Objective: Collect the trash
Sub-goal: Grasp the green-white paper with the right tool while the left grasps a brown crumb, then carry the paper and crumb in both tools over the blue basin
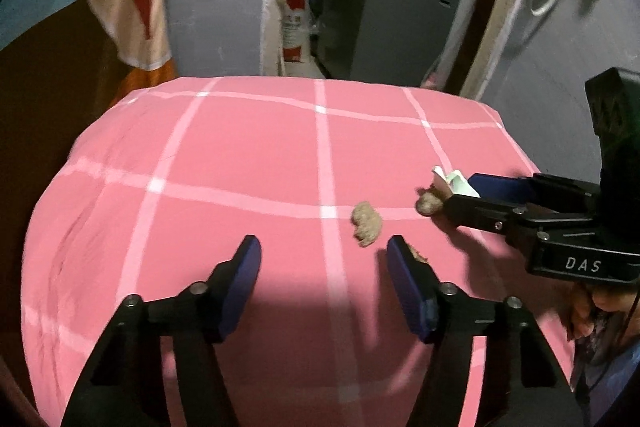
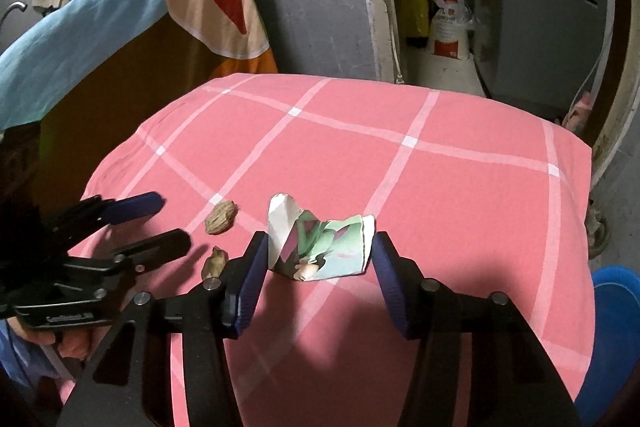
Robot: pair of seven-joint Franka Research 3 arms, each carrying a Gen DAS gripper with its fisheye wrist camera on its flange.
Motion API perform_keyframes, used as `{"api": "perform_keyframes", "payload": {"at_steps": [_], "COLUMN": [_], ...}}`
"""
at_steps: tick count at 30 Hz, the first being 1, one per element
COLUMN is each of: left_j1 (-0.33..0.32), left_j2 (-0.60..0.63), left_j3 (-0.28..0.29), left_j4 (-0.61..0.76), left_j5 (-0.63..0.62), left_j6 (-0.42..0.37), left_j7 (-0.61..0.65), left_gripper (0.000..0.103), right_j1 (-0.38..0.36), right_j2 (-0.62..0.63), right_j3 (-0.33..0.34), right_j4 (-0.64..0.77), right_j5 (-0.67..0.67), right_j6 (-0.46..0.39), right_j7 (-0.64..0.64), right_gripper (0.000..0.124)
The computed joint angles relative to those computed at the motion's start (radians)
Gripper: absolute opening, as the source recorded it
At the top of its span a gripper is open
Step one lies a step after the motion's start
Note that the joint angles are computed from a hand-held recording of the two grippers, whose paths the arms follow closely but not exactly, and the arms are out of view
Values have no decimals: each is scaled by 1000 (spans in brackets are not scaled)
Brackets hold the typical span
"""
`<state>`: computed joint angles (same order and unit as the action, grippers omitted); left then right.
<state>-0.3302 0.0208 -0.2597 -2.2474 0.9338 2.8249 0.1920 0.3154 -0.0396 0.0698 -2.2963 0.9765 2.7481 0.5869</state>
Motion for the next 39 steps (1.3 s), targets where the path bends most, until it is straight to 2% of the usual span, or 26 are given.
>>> {"api": "perform_keyframes", "payload": {"at_steps": [8, 12, 16, 19, 23, 26, 31, 35, 37, 39], "left_j1": [-3, -2, -8, -16, -16, 2, 25, 35, 41, 43], "left_j2": [54, 77, 77, 60, 17, -13, -46, -68, -80, -84], "left_j3": [9, 15, 30, 50, 58, 40, 7, -12, -19, -24], "left_j4": [47, 61, 54, 36, 10, -4, -19, -31, -39, -39], "left_j5": [-109, -185, -203, -141, 45, 150, 224, 292, 359, 381], "left_j6": [35, 66, 93, 108, 99, 87, 71, 64, 69, 67], "left_j7": [161, 246, 254, 163, -54, -166, -253, -335, -410, -432], "left_gripper": [30, 13, 12, 12, 12, 12, 12, 12, 12, 12], "right_j1": [-17, -20, -17, -16, -15, -13, 0, 12, 19, 24], "right_j2": [5, 4, 4, 2, -6, -22, -50, -83, -110, -127], "right_j3": [-11, -9, -4, -4, -8, -10, -12, -24, -34, -37], "right_j4": [18, 18, 15, 13, 7, -9, -39, -70, -93, -109], "right_j5": [83, 92, 84, 85, 110, 134, 171, 269, 366, 431], "right_j6": [-63, -66, -52, -49, -52, -51, -27, -17, -7, 0], "right_j7": [-39, -39, -35, -41, -72, -99, -142, -227, -306, -360], "right_gripper": [45, 44, 44, 44, 40, 38, 37, 37, 37, 37]}}
